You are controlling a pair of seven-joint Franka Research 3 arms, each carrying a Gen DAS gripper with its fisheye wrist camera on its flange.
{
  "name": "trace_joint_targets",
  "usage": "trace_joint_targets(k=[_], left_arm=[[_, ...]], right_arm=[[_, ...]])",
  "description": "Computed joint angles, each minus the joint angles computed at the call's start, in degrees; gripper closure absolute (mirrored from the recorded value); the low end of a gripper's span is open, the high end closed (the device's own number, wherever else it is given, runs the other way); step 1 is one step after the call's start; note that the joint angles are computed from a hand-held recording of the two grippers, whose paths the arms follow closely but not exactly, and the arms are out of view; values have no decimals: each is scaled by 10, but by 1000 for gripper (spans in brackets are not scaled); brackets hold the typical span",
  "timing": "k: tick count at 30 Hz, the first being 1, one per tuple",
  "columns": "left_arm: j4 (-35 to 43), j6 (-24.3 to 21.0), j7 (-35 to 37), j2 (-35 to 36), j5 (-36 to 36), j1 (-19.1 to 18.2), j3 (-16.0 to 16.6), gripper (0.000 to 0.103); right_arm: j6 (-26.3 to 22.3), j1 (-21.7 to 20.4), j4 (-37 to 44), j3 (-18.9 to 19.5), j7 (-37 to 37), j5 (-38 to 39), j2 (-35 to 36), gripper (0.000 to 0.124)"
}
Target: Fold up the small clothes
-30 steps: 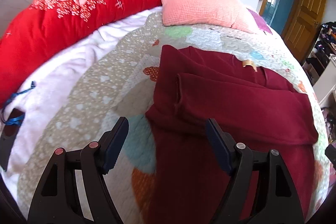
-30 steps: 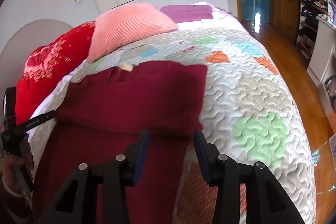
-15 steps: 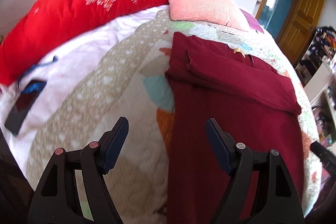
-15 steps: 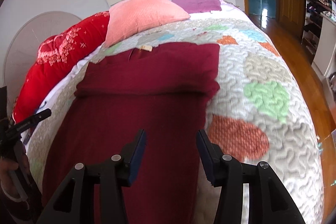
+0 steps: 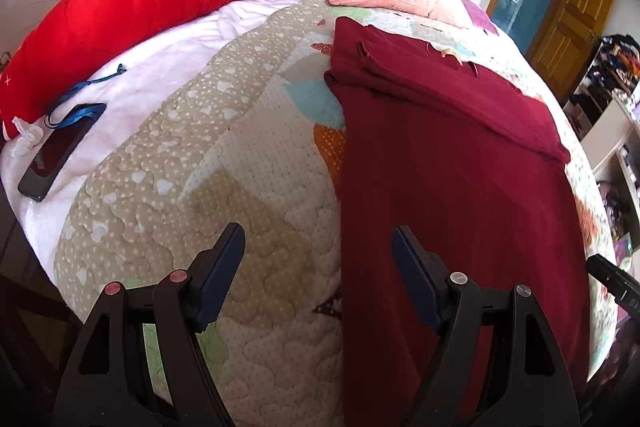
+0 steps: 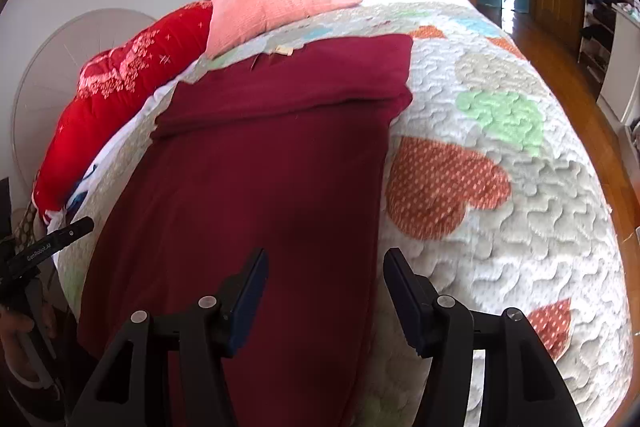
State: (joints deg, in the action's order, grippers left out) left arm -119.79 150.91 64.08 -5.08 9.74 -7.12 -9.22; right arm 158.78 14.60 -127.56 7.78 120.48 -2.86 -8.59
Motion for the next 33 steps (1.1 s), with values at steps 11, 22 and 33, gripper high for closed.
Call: trace_joint_targets(k=[11,22,33], left_arm=[[-26,4,6,-21,-16,1,5,27],[-51,4,37,-37,-76,-5,16,27],[-78,-9,89,-64,-149,-20,29,27]], right_arm=[[-14,25,-59,-13,-64,103,-47,63],[24,49,-74,-16,-143,215,-44,63],[36,-58,-95,66,-21,23,-71,116]])
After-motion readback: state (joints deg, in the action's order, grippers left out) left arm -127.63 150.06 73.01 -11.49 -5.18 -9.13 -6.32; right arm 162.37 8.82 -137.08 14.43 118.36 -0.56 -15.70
